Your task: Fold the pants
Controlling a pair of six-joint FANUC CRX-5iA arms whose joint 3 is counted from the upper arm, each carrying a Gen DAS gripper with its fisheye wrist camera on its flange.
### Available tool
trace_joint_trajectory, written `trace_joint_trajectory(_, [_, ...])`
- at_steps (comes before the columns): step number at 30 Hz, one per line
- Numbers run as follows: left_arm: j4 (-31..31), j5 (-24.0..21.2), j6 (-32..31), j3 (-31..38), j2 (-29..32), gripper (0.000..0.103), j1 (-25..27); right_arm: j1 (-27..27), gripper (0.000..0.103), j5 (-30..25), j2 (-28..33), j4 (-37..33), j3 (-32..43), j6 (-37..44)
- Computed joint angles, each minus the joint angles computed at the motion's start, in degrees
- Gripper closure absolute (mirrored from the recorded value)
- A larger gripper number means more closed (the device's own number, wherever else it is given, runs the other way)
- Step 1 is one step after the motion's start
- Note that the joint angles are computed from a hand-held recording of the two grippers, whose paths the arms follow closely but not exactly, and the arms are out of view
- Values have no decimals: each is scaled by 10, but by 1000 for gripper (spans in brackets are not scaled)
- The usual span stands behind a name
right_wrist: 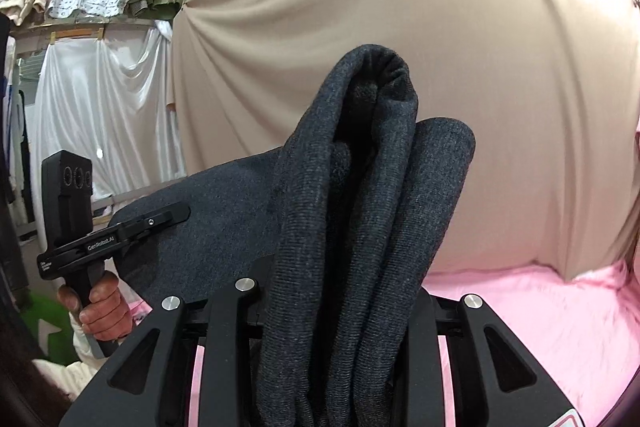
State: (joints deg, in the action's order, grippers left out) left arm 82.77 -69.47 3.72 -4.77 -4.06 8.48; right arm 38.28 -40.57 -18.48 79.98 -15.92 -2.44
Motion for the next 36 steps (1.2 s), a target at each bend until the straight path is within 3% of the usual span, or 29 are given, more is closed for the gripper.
trace_joint_trajectory(4, [19,141,-30,19,28,85,-86,-98,76,89,28,-23,22,1])
trace_joint_trajectory(8, [-4,254,-40,59,88,84,-154,-208,76,201,74,-69,33,-1])
trace_joint_trajectory(10, [-41,287,-12,89,127,84,-173,-250,76,245,109,-113,43,13])
trace_joint_trajectory(13, [-139,319,77,161,208,84,-194,-277,76,267,166,-213,72,69])
trace_joint_trajectory(16, [-249,314,191,248,296,84,-203,-283,76,254,228,-367,121,175])
trace_joint_trajectory(19, [-367,279,305,345,383,84,-206,-293,76,236,278,-512,157,274])
trace_joint_trajectory(22, [-461,238,394,428,448,84,-212,-302,76,191,326,-642,207,373])
trace_joint_trajectory(24, [-508,202,441,477,483,84,-213,-310,76,128,362,-728,256,443])
trace_joint_trajectory(27, [-520,188,456,485,501,80,-209,-322,72,91,379,-782,283,465])
trace_joint_trajectory(29, [-528,189,461,484,499,76,-210,-325,62,71,382,-776,291,465])
trace_joint_trajectory(30, [-531,186,460,486,500,71,-205,-325,50,62,384,-769,292,455])
trace_joint_trajectory(32, [-563,185,486,499,501,60,-209,-332,50,69,373,-799,284,466])
trace_joint_trajectory(34, [-639,190,553,518,495,25,-223,-337,45,70,357,-792,260,461])
trace_joint_trajectory(36, [-650,184,565,515,489,15,-214,-335,38,81,327,-739,207,417])
